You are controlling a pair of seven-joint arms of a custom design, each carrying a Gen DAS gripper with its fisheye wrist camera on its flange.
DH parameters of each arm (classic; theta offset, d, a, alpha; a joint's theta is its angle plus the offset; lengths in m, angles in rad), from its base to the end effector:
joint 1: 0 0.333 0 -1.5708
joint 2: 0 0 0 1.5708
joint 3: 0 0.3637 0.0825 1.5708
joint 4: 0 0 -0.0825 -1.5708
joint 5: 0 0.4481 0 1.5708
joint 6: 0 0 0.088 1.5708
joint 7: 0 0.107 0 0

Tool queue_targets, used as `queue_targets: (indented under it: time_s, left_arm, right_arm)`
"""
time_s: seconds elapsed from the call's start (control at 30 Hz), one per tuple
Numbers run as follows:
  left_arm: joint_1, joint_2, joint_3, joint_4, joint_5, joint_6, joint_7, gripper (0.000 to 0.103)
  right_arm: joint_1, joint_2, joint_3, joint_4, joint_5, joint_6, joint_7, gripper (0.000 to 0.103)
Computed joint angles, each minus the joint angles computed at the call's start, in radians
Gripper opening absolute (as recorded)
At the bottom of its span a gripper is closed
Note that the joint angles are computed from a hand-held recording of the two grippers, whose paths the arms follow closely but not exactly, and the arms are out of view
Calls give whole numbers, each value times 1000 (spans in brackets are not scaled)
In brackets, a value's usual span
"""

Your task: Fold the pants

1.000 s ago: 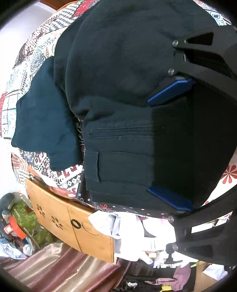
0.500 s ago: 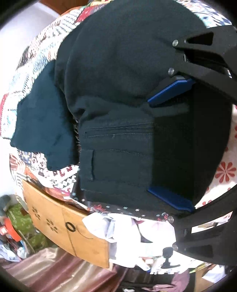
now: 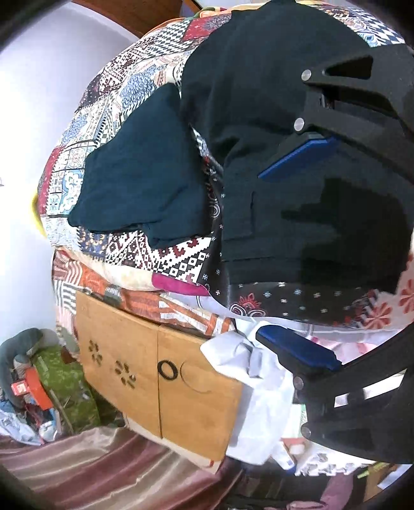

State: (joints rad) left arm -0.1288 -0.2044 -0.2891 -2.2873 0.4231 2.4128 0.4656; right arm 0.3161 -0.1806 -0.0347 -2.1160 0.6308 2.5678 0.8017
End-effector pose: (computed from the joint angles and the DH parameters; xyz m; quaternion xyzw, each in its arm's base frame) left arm 0.5082 -0.2291 0.4812 -0.8109 0.5317 -0.1475 0.1950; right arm 0.5765 0.1557 0.5856 -0.8221 0.4216 -0.1270 0.3610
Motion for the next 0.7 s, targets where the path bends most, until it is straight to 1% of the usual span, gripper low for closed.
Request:
queue_targets:
  time_s: [0.07, 0.1, 0.13, 0.17, 0.2, 0.27, 0.3, 0.37, 0.4, 0.43, 0.47, 0.5, 0.57, 0.6, 0.67, 0.7]
  left_arm:
    - [1, 19, 18, -10, -32, 33, 30, 87]
    - [1, 29, 26, -17, -53, 51, 42, 81]
    - [-1, 39, 37, -27, -88, 78, 63, 79]
    - [-6, 54, 51, -38, -140, 111, 98, 78]
    - [-9, 67, 58, -47, -181, 136, 129, 75]
    - [-12, 94, 61, -55, -218, 164, 160, 73]
    - [-8, 97, 54, -60, -190, 177, 135, 73]
    - [-5, 92, 46, -68, -146, 200, 105, 73]
    - [-3, 86, 42, -76, -117, 226, 96, 68]
    - [-2, 83, 37, -79, -93, 237, 88, 57]
    - [-3, 80, 32, -79, -78, 240, 90, 51]
    - [-9, 80, 36, -78, -98, 251, 114, 39]
    - [-7, 78, 23, -64, -62, 220, 89, 32]
    - [-10, 71, 23, -66, -64, 217, 94, 28]
    - [-9, 65, 14, -60, -39, 194, 72, 26]
    - [-7, 64, 13, -57, -24, 186, 67, 24]
  right_arm:
    - [28, 48, 19, 46, 22, -27, -33, 42]
    - [36, 77, 35, 72, 17, -37, -43, 42]
    - [37, 90, 48, 83, 9, -43, -55, 42]
    - [42, 114, 66, 104, -13, -49, -65, 42]
    - [46, 136, 82, 123, -34, -57, -78, 42]
    - [53, 195, 114, 173, -91, -70, -103, 42]
    - [54, 209, 127, 184, -120, -73, -95, 42]
    - [56, 272, 151, 241, -185, -98, -80, 42]
    - [55, 304, 161, 273, -211, -119, -67, 42]
    - [56, 337, 172, 308, -234, -143, -51, 42]
    - [54, 373, 182, 346, -246, -172, -41, 42]
    - [51, 405, 190, 385, -265, -201, -27, 42]
    - [57, 474, 198, 465, -324, -259, 30, 42]
    - [57, 512, 203, 515, -340, -314, 62, 41]
    - [51, 565, 214, 578, -345, -395, 116, 26]
    - [49, 570, 220, 578, -347, -400, 129, 20]
